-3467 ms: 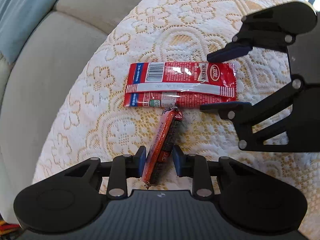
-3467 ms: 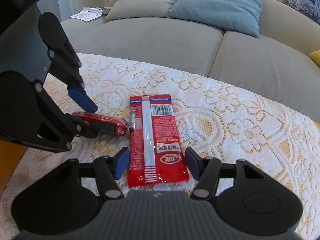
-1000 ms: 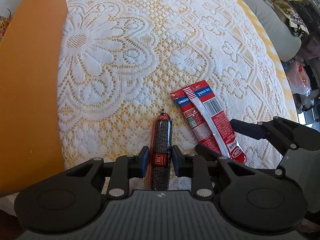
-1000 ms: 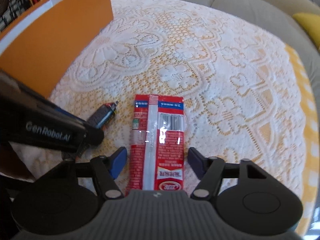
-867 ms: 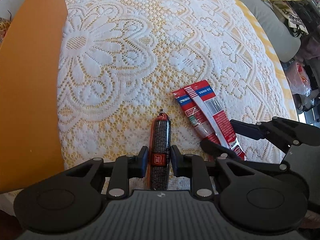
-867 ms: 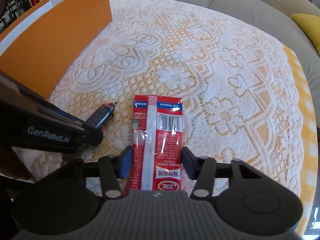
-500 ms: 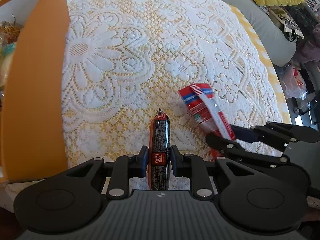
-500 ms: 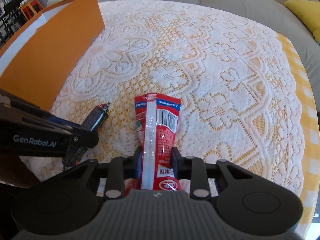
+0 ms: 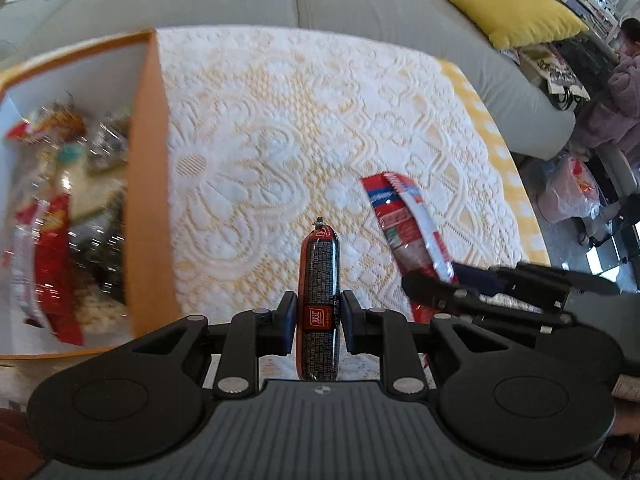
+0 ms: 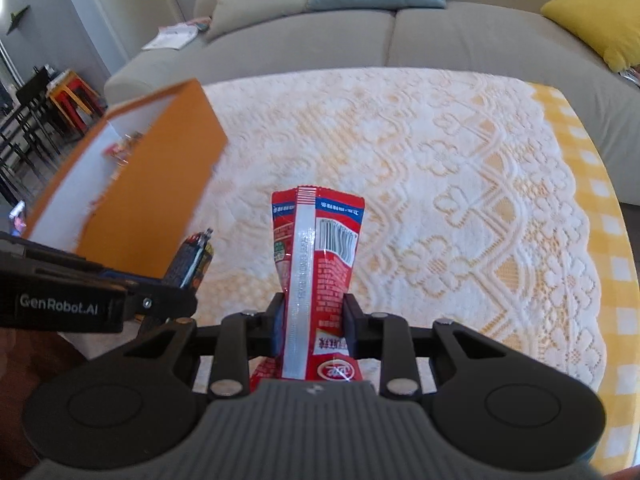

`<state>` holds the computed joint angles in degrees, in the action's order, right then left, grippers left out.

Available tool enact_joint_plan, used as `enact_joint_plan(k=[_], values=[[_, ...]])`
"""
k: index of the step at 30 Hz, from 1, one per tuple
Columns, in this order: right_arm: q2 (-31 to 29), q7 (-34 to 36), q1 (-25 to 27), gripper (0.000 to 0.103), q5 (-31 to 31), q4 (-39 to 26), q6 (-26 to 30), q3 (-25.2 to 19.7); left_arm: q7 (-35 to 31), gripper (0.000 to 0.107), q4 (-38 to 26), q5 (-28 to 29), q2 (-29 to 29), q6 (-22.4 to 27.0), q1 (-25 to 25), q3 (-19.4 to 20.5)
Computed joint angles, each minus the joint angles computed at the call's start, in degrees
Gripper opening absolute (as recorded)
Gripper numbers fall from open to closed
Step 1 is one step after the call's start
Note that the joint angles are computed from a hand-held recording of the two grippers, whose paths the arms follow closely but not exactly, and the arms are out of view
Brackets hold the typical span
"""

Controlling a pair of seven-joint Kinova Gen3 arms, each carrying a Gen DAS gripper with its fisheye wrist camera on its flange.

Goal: Organize snacks
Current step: 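Carry the sausage stick and packet over the cardboard box with both tools, then lower both items into the box and open both tools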

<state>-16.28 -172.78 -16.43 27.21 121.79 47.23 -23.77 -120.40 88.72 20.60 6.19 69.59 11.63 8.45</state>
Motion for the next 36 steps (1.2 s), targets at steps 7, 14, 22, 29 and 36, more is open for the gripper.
enact_joint_plan(k=[7, 14, 22, 29, 36], values=[[0.0, -2.8, 0.6, 0.027, 0.5, -3.4, -5.4, -1.8, 1.4, 0.025, -5.1, -0.9, -0.5, 3.1, -2.5, -1.8], [4.1, 2.9, -0.9, 0.027, -0.4, -9.7, -10.3, 0.6, 2.2, 0.025, -11.5, -1.8, 1.4, 4.0, -6.9, -3.9], [12.2, 15.9, -5.4, 0.027, -7.2, -18.5, -12.5, 7.6, 1.8, 0.025, -19.5, -9.8, 6.6, 5.4, -7.6, -3.8], [20.3, 25.2, -7.3, 0.027, -15.9, -25.7, -11.0, 13.0, 3.0, 0.025, -26.3, -20.6, 14.9, 10.6, -4.1, -4.3], [27.4, 31.2, -7.9, 0.027, -21.0, -33.1, -4.1, 15.7, 2.4, 0.026, -27.6, -26.7, 19.0, 11.4, -1.6, -5.0]])
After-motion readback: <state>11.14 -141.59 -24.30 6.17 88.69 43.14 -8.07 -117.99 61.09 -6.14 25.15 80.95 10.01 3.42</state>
